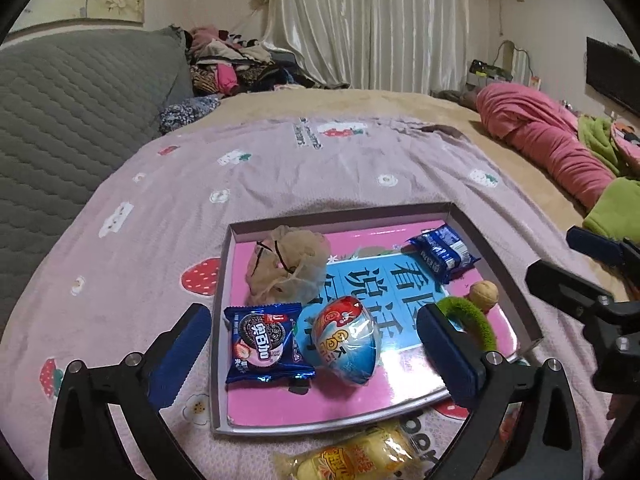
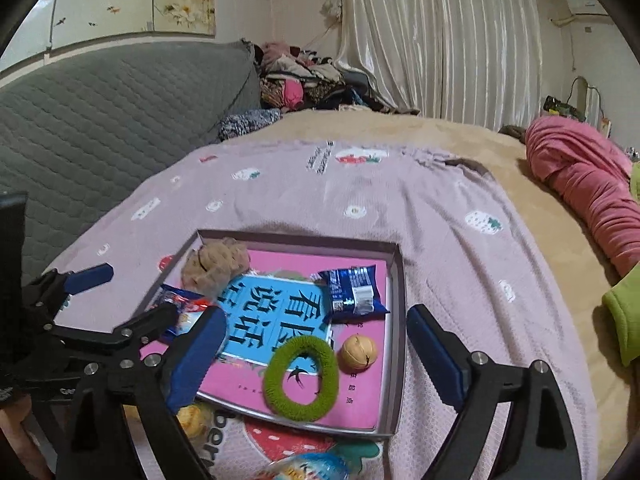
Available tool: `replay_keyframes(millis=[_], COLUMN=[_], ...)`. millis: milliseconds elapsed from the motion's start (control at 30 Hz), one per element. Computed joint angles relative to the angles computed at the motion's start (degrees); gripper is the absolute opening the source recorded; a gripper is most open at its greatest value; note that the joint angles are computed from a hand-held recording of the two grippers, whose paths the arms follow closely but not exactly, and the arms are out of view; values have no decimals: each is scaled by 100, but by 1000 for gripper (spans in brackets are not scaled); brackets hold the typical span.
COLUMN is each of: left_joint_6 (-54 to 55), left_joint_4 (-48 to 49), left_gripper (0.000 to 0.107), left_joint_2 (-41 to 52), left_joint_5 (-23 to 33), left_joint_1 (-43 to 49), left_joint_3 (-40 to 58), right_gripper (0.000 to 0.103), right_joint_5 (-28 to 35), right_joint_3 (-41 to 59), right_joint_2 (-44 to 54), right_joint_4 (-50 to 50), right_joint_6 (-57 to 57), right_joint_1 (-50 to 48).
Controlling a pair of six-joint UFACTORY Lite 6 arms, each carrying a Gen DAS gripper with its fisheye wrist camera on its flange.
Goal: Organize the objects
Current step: 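Withdraw both tools from the tray back toward the items on the sheet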
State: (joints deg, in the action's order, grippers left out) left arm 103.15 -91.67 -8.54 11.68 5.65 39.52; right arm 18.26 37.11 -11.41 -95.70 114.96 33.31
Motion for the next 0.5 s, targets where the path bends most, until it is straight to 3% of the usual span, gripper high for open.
replay_keyframes(millis=[200, 400, 500], left_joint_6=[-1675, -3042, -3509], left_joint_4=[1721, 3209, 3814], left_gripper=[102, 102, 102], left_joint_2=[-876, -2058, -2683], left_joint_5=[377, 1384, 2057], left_joint_1=[405, 1328, 1871], left_joint_3=[-346, -635, -656], right_gripper=[99, 101, 101], right_joint_5=[691, 1655, 2439], right_joint_3=[-287, -272, -142], right_joint_2=[-1072, -1688, -1910], right_joint_4=[1609, 2970, 3278], right_joint_6=[-1362, -2511, -2721], right_joint_1=[814, 1642, 2306])
